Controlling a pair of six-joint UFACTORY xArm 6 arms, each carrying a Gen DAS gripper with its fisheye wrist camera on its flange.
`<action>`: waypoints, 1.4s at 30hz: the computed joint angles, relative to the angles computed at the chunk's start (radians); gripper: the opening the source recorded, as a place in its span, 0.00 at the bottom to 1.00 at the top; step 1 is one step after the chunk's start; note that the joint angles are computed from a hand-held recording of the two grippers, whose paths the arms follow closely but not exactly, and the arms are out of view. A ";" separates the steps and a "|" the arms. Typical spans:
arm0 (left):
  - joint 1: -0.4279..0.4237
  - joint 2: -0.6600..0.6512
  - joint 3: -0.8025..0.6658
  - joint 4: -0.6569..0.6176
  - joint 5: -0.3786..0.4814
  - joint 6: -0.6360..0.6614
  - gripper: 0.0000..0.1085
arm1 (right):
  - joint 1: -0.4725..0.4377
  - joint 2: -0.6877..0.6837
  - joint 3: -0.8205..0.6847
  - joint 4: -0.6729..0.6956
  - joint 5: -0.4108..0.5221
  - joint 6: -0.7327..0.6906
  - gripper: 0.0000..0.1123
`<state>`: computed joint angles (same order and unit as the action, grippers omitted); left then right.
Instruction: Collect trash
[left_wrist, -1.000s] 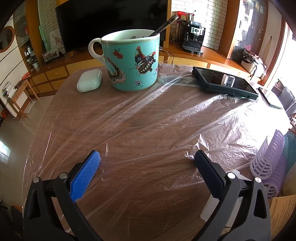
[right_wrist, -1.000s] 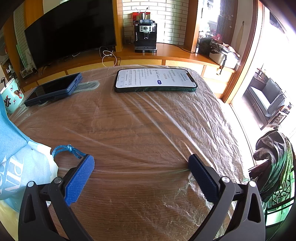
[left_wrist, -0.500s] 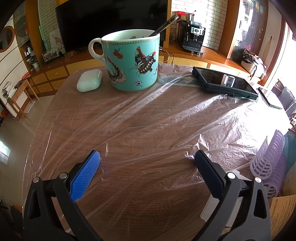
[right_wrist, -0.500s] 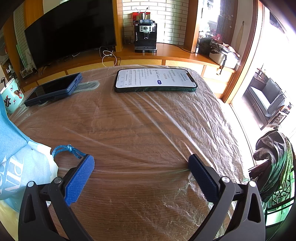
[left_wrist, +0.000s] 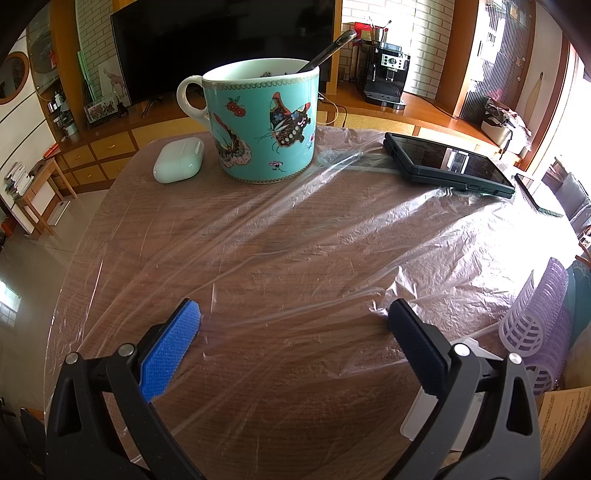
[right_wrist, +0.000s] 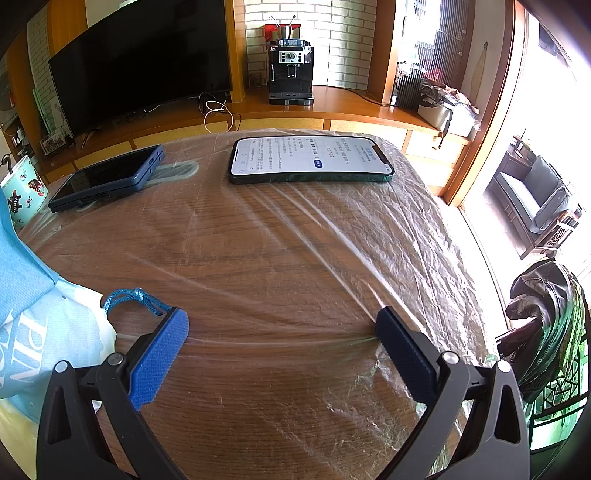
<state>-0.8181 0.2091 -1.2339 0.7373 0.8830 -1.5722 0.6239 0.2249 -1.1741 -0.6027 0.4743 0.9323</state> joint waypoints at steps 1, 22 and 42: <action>0.000 0.000 0.000 0.000 0.000 0.000 0.94 | 0.000 0.000 -0.001 0.001 0.000 -0.001 0.89; 0.000 0.000 0.000 0.000 0.000 0.000 0.94 | 0.001 0.002 -0.003 0.000 0.002 0.001 0.89; -0.064 -0.196 0.109 0.131 -0.063 -0.093 0.93 | -0.088 -0.196 0.180 -0.037 -0.207 0.150 0.88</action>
